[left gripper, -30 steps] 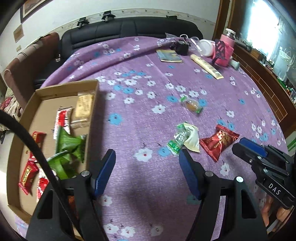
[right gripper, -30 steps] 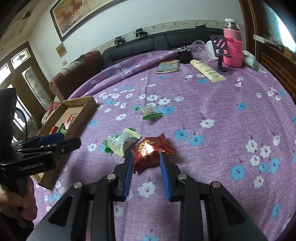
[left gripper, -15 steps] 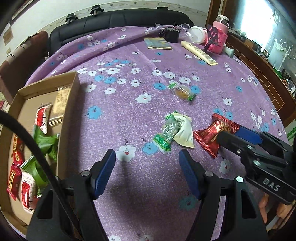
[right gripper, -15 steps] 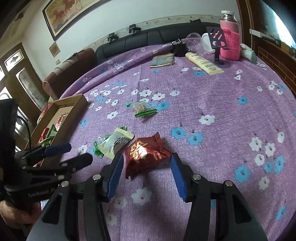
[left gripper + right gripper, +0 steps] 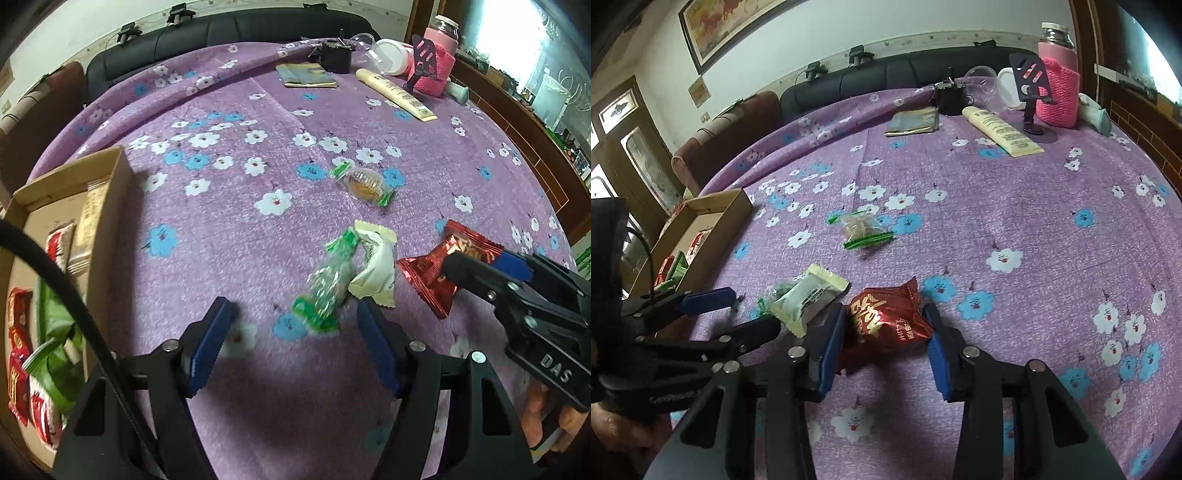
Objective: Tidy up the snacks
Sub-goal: 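Grasp the red-gold bag with the right tool while the left tool grasps a green packet, then lift and carry the green packet and red-gold bag over the tray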
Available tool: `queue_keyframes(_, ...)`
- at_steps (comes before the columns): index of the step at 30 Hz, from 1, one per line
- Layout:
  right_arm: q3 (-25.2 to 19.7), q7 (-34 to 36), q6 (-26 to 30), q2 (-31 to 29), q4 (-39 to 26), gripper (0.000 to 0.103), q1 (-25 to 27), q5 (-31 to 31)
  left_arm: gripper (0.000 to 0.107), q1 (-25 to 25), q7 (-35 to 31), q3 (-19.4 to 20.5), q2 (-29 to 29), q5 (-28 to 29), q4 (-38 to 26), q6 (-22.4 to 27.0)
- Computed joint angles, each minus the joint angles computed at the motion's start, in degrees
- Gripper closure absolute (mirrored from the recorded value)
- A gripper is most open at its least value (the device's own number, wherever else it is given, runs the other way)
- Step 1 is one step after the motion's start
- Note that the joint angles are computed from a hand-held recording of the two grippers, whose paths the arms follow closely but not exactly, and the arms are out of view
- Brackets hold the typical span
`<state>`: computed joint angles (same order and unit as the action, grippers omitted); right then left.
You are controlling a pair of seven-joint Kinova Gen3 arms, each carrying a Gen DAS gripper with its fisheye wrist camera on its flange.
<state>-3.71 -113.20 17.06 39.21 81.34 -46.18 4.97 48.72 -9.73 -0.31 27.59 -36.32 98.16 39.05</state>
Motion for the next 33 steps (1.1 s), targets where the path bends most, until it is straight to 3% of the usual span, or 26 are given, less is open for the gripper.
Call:
queue_keyframes(8, -1.00, 0.67, -0.81, -0.68, 1.01, 0.068, 1.70, -0.93, 0.038, -1.11, -3.10, -0.54, 1.50, 0.15, -2.01, -2.25)
queue_keyframes(12, -1.63, 1.25, -1.37, -0.82, 1.40, 0.069, 2.26, -1.45, 0.053, -0.08, -2.64, -1.71, 0.38, -0.77, 0.19, -5.12)
queue_keyframes(18, -1.72, 1.71, -1.79, -0.51, 1.21, 0.069, 2.47, -2.08, 0.071, -0.58, -1.20, -3.34, -1.76, -0.27, 4.56, -13.20)
queue_keyframes(20, -1.88, 1.93, -1.80, -0.44, 1.13, 0.069, 2.67, -2.27, 0.074, -0.70, -2.06, -3.52, -1.69, 0.44, 4.54, -14.02)
queue_keyframes(22, -2.09, 2.15, -1.86, -0.38, 1.10, 0.069, 2.91, -2.50, 0.084, -1.03, -3.52, -3.30, -1.57, 1.42, 4.37, -14.73)
queue_keyframes(26, -1.68, 2.15, -1.98, -0.45, 1.16, 0.069, 2.57, -2.62, 0.085, -1.30, -6.99, -3.10, -1.31, 3.72, 4.12, -16.44)
queue_keyframes(33, -1.07, 1.90, -2.92, -0.87, 1.85, 0.074, 2.03, -2.56, 0.085, 1.21, -7.62, -6.77, -2.19, 6.66, 6.14, -19.78)
